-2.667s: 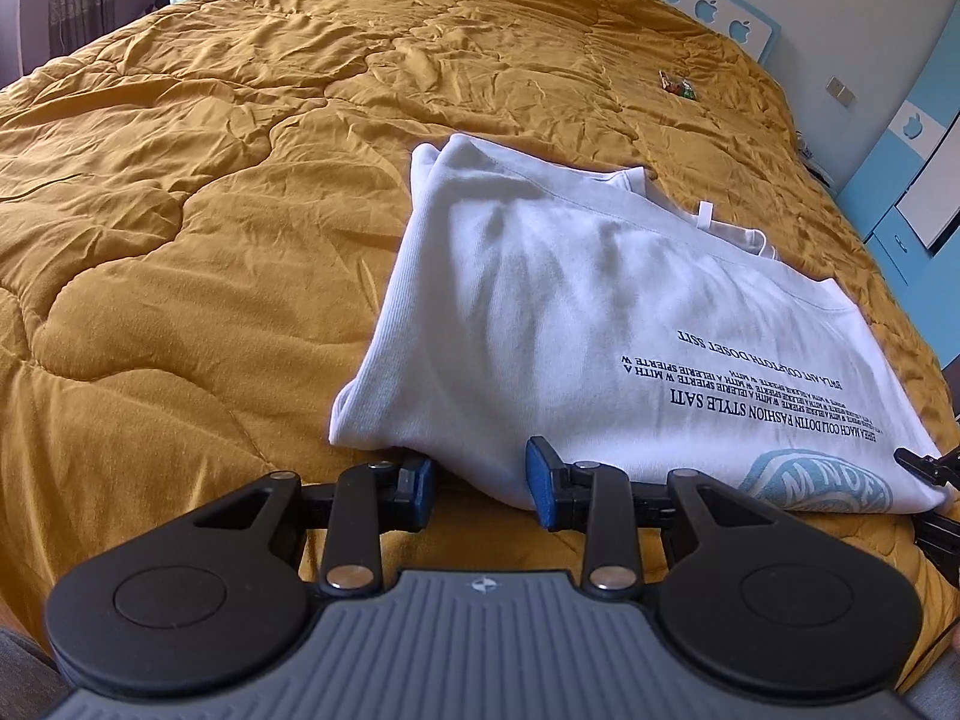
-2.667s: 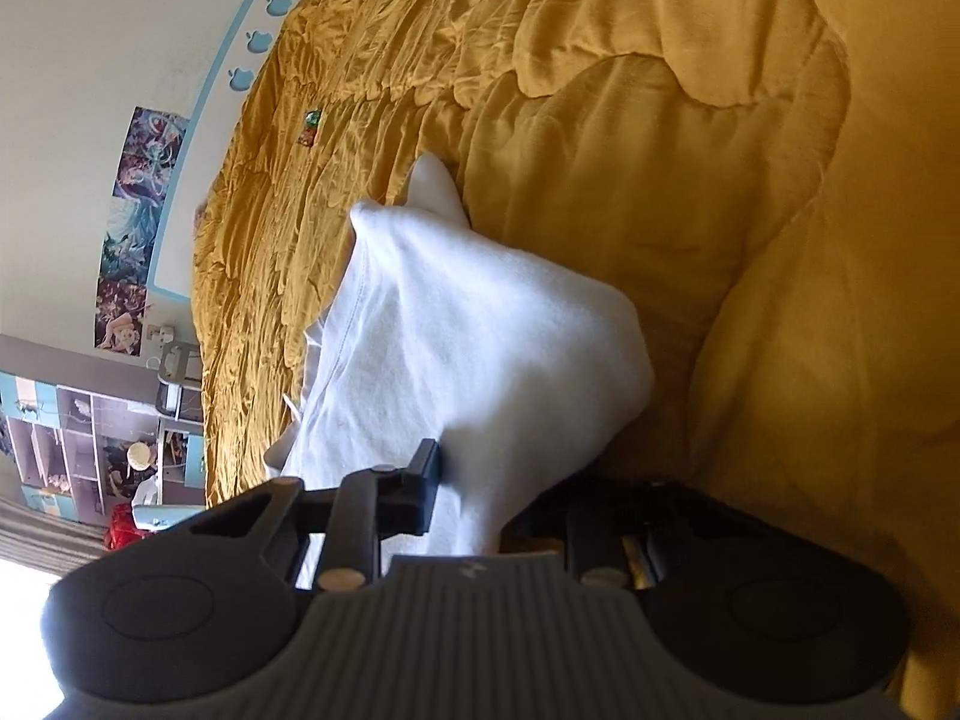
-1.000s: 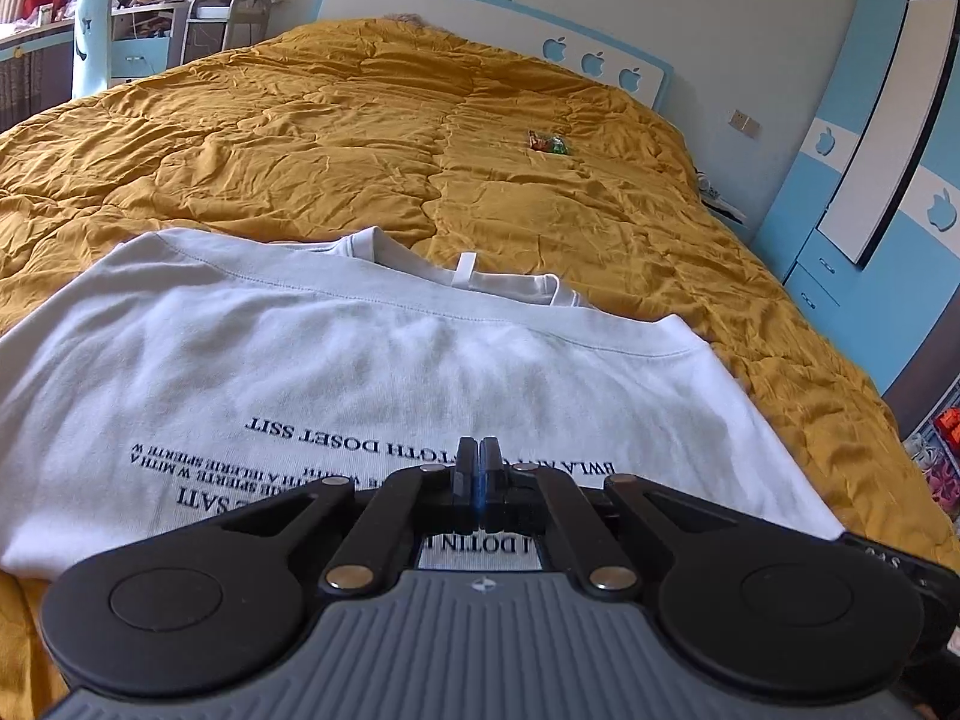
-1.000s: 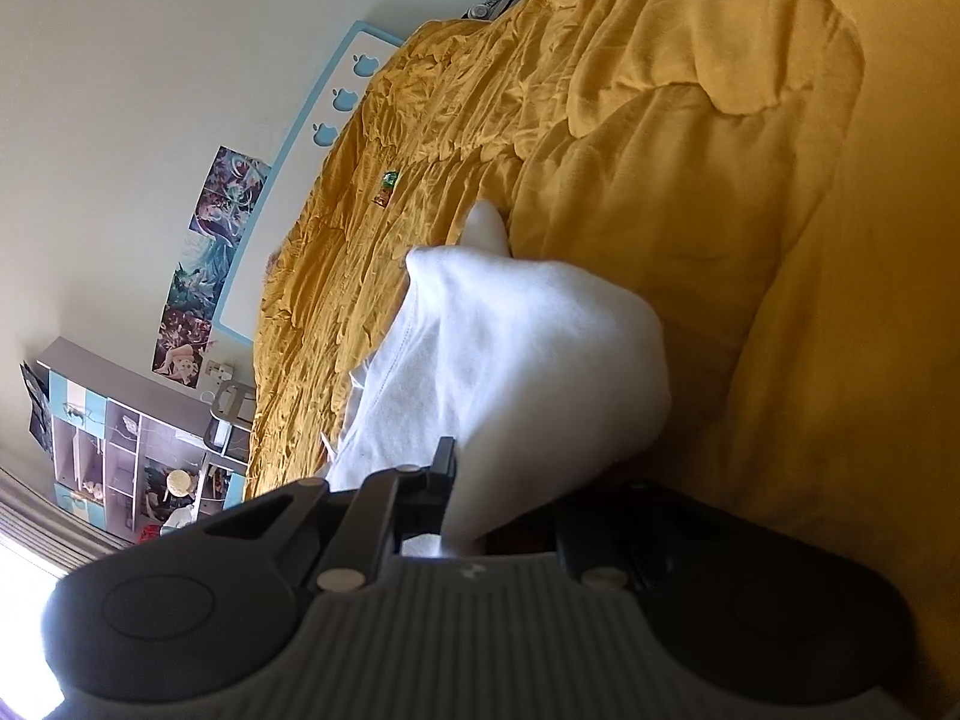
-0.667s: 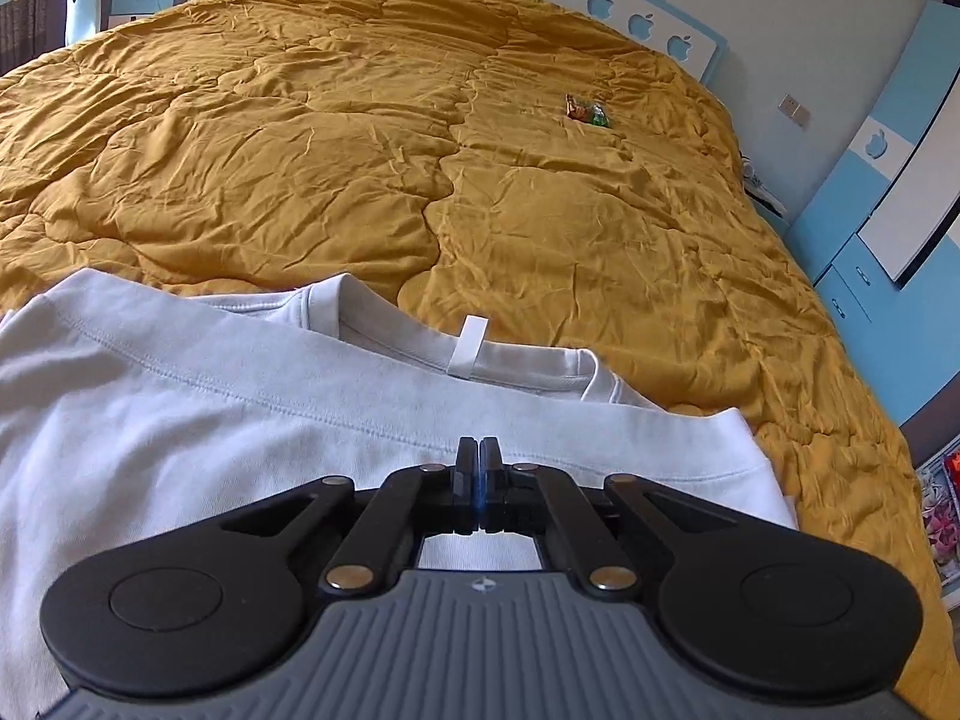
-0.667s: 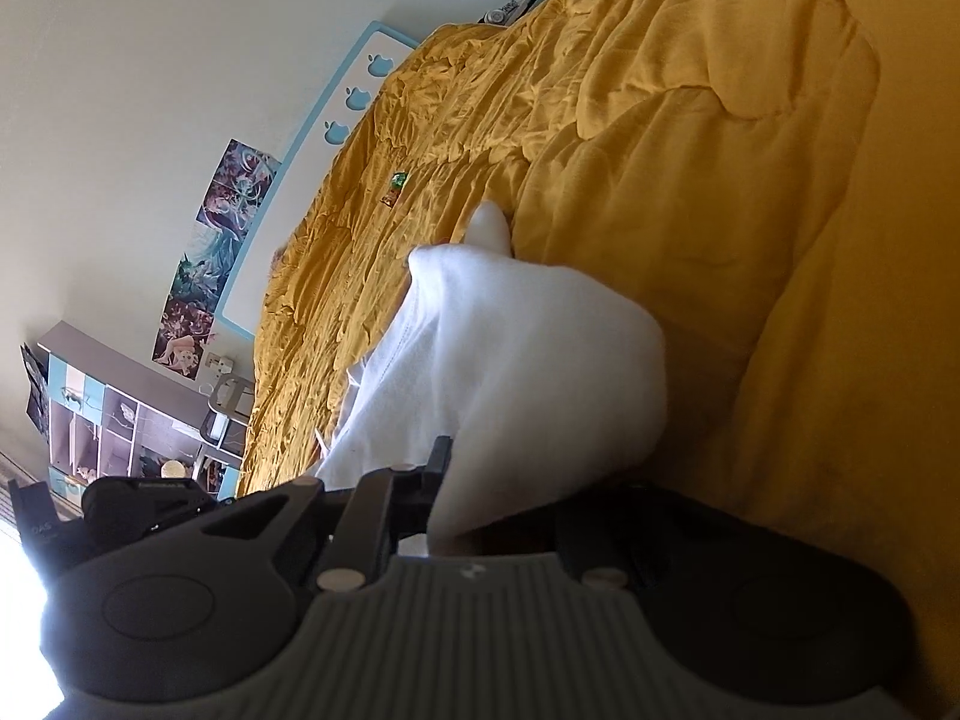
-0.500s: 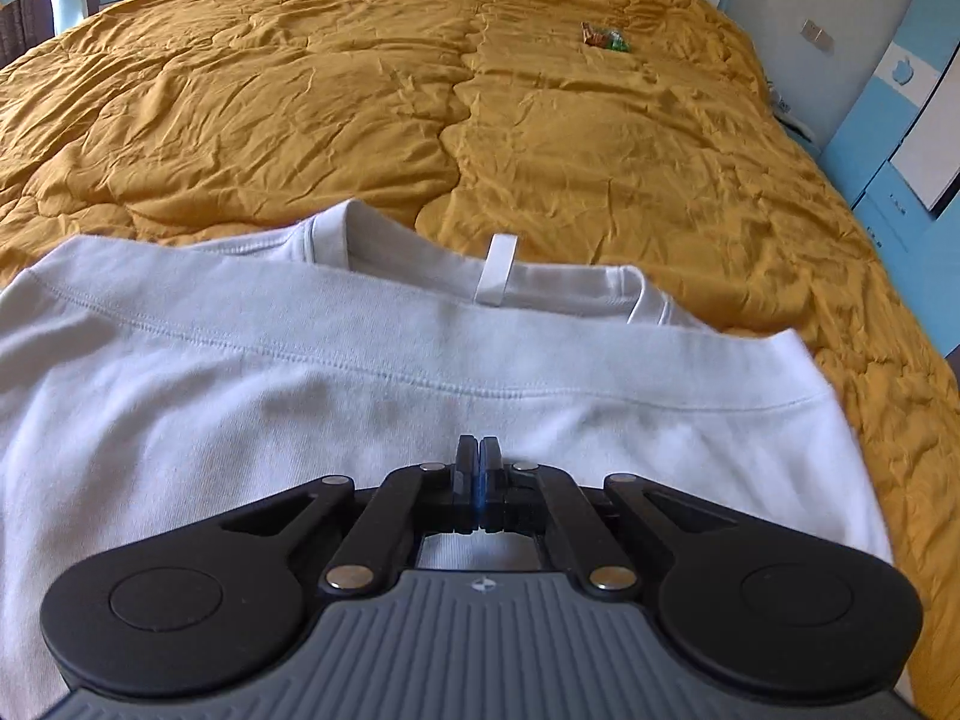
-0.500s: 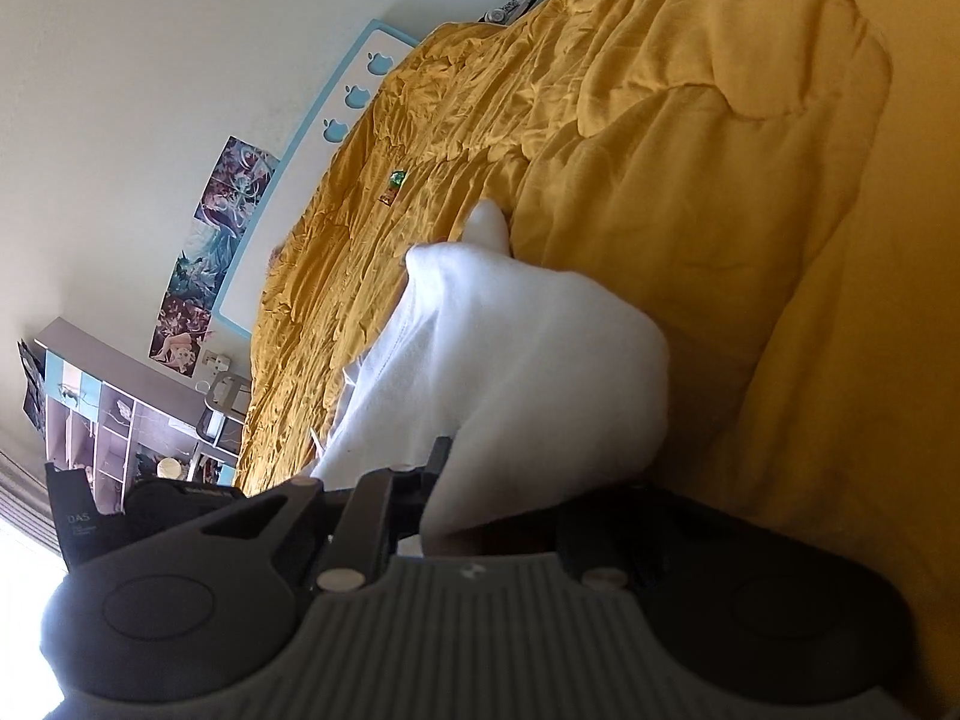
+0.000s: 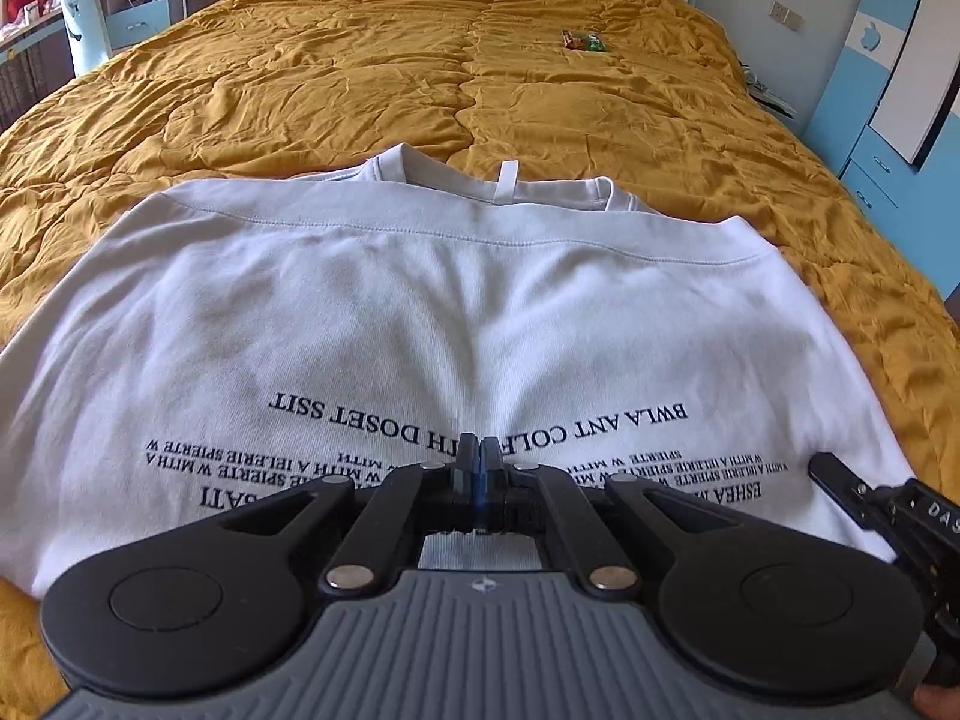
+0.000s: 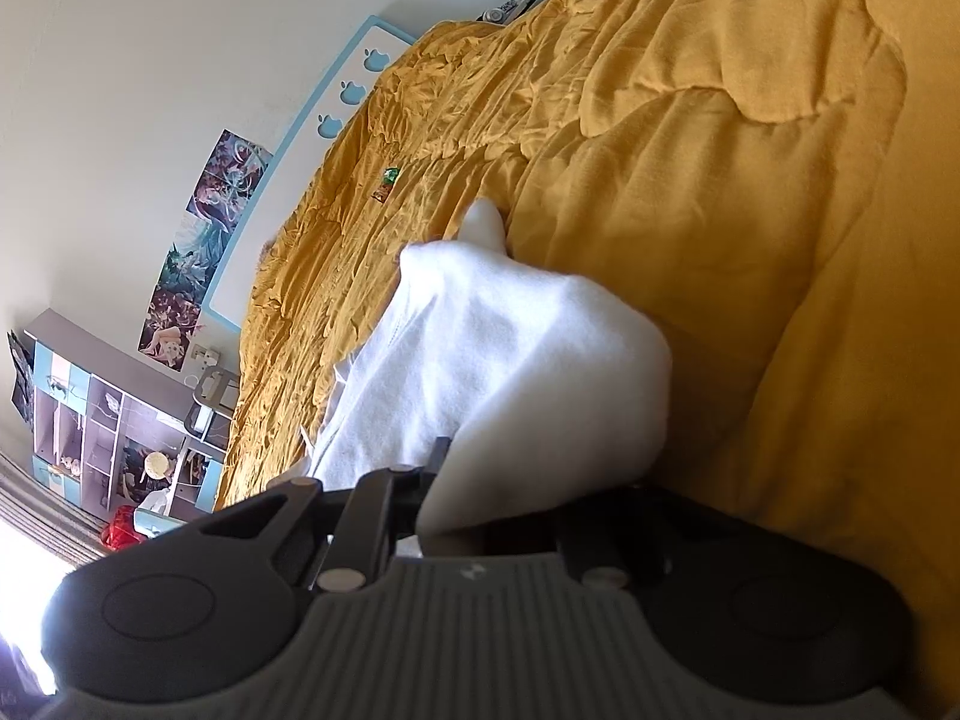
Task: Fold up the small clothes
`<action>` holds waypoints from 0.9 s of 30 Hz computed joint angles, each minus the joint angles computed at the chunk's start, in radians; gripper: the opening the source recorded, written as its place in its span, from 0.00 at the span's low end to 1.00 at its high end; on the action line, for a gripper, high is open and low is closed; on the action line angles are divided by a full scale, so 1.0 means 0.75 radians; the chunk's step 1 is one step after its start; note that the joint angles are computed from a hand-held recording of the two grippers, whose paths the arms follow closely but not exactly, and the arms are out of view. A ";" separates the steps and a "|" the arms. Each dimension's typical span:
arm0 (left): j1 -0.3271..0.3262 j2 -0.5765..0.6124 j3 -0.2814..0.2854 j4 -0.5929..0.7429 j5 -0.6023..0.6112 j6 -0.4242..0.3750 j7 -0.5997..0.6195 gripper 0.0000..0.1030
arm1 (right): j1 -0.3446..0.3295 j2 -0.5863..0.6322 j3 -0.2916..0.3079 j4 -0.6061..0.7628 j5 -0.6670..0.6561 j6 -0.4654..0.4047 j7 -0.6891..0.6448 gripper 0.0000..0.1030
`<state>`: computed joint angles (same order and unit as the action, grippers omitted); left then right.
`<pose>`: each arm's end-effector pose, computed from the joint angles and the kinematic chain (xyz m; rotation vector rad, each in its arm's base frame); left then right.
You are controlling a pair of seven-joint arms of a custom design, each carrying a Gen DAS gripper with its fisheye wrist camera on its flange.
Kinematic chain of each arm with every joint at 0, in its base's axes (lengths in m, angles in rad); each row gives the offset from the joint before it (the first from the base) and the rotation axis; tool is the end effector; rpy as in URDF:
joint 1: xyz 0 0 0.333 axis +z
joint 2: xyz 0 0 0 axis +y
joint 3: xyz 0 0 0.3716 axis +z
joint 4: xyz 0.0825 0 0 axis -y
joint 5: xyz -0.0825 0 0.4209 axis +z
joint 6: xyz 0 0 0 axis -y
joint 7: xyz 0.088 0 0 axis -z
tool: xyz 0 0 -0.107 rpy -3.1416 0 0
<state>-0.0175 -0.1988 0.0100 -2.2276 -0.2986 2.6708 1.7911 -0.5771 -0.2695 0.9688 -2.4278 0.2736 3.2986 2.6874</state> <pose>0.5555 0.0050 0.5673 -1.8857 1.8961 -0.7902 0.4913 0.2081 0.5226 -0.6793 1.9865 -0.1644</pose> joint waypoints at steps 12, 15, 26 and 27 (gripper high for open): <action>-0.114 -0.154 0.111 -0.175 -0.135 0.018 0.176 0.01 | -0.041 -0.106 -0.019 0.072 -0.177 -0.217 0.155 0.05; -0.121 -0.153 0.136 -0.162 -0.210 -0.012 0.223 0.01 | -0.077 -0.141 0.000 0.117 -0.301 -0.286 0.139 0.05; -0.070 -0.178 0.189 -0.127 -0.442 -0.170 0.393 0.03 | -0.229 -0.141 0.151 0.468 -0.813 -0.531 0.040 0.05; -0.066 -0.185 0.213 -0.107 -0.473 -0.185 0.449 0.03 | -0.238 -0.138 0.164 0.490 -0.849 -0.552 0.039 0.05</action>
<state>-0.0674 -0.3372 0.1699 -2.3076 -0.6535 2.5321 2.1282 -0.7558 -0.3733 1.0920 -2.0602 -0.3630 2.8844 2.7170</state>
